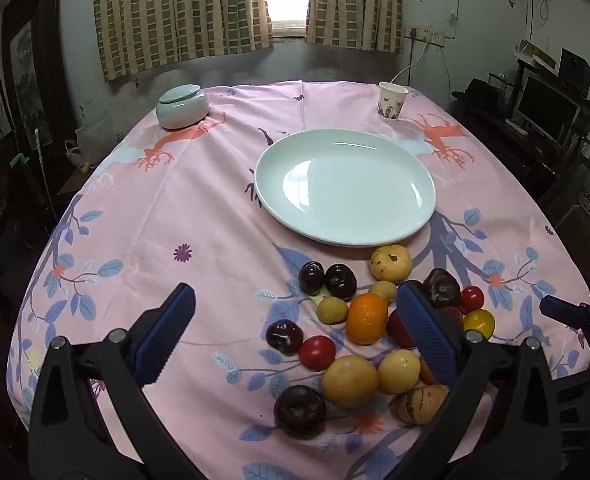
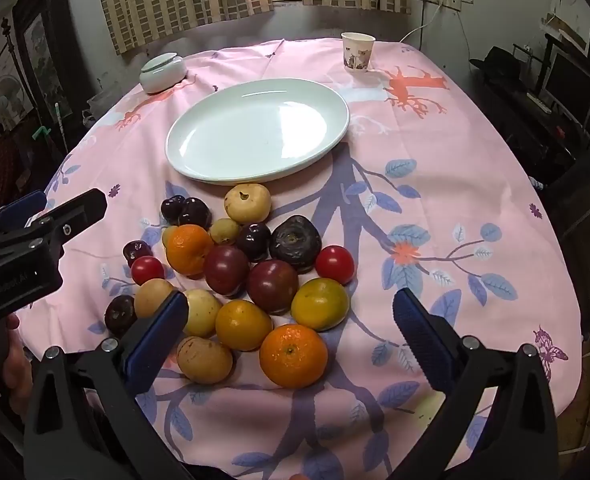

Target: Organize fruits

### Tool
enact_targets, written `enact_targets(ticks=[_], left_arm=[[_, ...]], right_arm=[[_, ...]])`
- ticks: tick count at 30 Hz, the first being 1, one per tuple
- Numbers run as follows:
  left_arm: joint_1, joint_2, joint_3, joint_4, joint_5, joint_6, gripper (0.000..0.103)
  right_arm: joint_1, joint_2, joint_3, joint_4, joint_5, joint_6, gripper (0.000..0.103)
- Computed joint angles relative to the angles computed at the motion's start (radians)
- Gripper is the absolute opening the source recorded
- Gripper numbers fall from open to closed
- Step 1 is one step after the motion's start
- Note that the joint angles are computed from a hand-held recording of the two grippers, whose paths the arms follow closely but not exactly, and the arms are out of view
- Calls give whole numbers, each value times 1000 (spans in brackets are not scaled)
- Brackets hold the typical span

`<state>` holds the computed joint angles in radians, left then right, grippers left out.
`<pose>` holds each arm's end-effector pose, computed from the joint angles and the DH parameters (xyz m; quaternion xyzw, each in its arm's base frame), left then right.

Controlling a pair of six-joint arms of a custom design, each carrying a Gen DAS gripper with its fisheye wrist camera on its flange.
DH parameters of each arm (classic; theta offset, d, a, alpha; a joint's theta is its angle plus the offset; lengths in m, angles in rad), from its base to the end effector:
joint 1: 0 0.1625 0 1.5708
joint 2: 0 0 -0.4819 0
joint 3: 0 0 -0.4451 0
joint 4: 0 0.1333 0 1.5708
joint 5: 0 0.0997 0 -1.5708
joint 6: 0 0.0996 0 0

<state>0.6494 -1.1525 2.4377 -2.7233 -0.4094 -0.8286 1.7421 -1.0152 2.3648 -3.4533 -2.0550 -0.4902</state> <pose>-0.1944 -0.4297 0.1233 0.0750 0.8317 -0.3846 0.3934 0.1679 -0.4606 0.1124 0.2445 -0.9063 0.2157 0.2689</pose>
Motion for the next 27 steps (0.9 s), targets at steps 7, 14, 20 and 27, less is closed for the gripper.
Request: enact_targets(ticks=[7,14,20,27], left_arm=[[-9,0,2,17,2,-23,101],[1,-4,-1,9,-11,-8,101],[2,-6,-4,21,-14,-12,101],[3,-7,-5,23,-15,-17,101]], right_arm=[[-1,0,2,5,7,1,102],[-6,3,2,0,13,-3,102],[-1,2,-2,12,9,5,102],[1,-2,-2,19,9,11,102]])
